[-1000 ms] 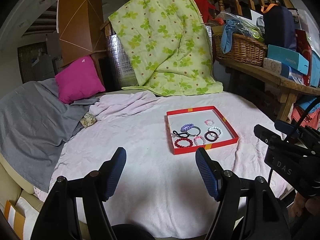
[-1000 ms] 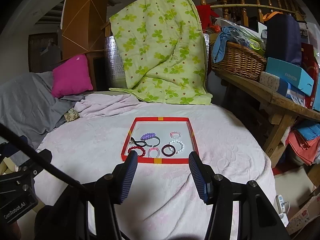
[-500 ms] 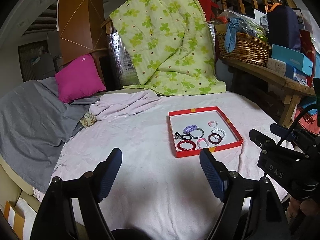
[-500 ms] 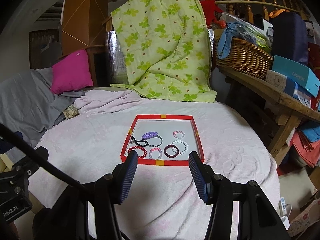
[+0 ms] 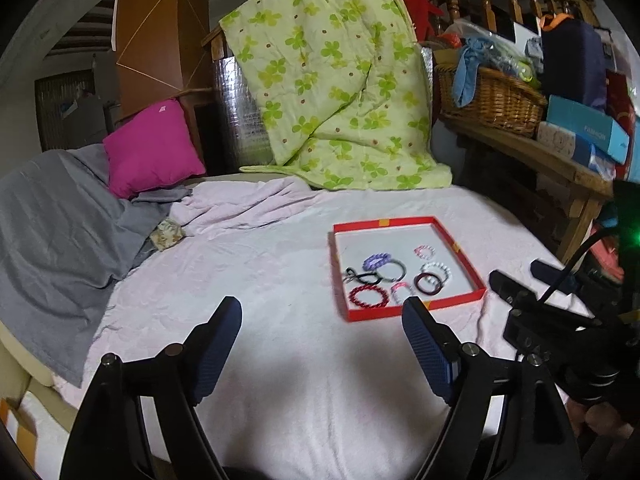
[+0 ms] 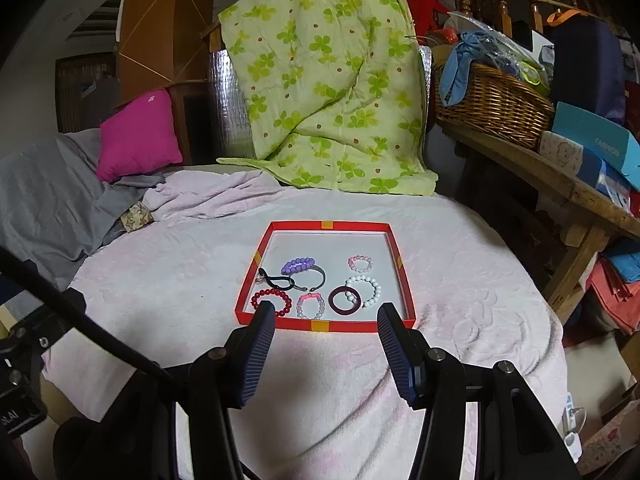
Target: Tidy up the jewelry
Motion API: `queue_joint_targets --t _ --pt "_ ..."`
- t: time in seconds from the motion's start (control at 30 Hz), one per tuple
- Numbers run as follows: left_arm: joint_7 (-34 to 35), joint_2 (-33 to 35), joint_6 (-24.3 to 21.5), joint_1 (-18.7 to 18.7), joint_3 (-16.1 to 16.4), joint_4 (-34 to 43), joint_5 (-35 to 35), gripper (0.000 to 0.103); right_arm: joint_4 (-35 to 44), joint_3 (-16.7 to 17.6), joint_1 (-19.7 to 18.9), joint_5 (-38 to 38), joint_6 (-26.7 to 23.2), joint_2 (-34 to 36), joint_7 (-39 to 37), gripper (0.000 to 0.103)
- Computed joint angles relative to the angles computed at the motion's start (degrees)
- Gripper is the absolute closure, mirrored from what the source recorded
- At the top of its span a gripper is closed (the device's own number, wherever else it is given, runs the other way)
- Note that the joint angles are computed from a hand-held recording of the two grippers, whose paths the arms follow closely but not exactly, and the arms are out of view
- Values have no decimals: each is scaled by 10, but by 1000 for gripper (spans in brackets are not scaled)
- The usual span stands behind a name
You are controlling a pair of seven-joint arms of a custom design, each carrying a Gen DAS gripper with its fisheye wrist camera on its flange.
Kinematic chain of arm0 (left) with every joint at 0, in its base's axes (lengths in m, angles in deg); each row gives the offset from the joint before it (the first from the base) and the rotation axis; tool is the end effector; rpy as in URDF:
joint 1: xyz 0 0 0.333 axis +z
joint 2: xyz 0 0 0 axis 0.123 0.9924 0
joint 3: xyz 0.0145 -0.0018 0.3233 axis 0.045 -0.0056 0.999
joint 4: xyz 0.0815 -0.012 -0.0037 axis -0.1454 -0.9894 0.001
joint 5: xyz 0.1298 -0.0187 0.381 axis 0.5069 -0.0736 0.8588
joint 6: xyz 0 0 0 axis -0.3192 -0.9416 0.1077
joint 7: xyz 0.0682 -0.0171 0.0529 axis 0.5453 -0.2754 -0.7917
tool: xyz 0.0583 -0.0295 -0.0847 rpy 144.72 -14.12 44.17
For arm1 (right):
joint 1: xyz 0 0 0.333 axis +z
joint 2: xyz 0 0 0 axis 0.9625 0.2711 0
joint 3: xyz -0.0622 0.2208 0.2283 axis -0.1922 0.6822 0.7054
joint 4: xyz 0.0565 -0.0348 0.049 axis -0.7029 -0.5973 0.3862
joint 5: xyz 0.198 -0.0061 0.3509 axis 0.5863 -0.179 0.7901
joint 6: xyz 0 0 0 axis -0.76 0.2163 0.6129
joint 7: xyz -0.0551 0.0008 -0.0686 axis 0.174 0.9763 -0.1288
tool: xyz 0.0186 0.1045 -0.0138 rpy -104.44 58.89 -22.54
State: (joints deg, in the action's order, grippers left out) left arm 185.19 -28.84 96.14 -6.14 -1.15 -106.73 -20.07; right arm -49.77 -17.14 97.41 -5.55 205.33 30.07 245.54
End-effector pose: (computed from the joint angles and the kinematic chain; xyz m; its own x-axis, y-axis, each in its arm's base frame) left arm 0.4559 -0.1012 0.6144 -0.4515 -0.8907 -0.0532 -0.4596 0.2832 -0.8417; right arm 0.4170 0.3156 0.5785 -0.3580 -0.9337 -0.0061 -0.5173 0.2037 -0.8312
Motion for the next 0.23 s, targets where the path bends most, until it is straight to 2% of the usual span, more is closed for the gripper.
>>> queue_joint_targets --t 0.07,0.13,0.23 --pt "23 5 19 -19 11 0 -18 20 -3 -5 -3 -1 8 1 3 46" --pt "32 19 36 -21 8 5 -17 20 -9 -9 -7 -1 15 -1 5 46" --pt "-8 79 -10 14 -10 48 14 19 -35 -18 -20 -3 20 -15 19 43"
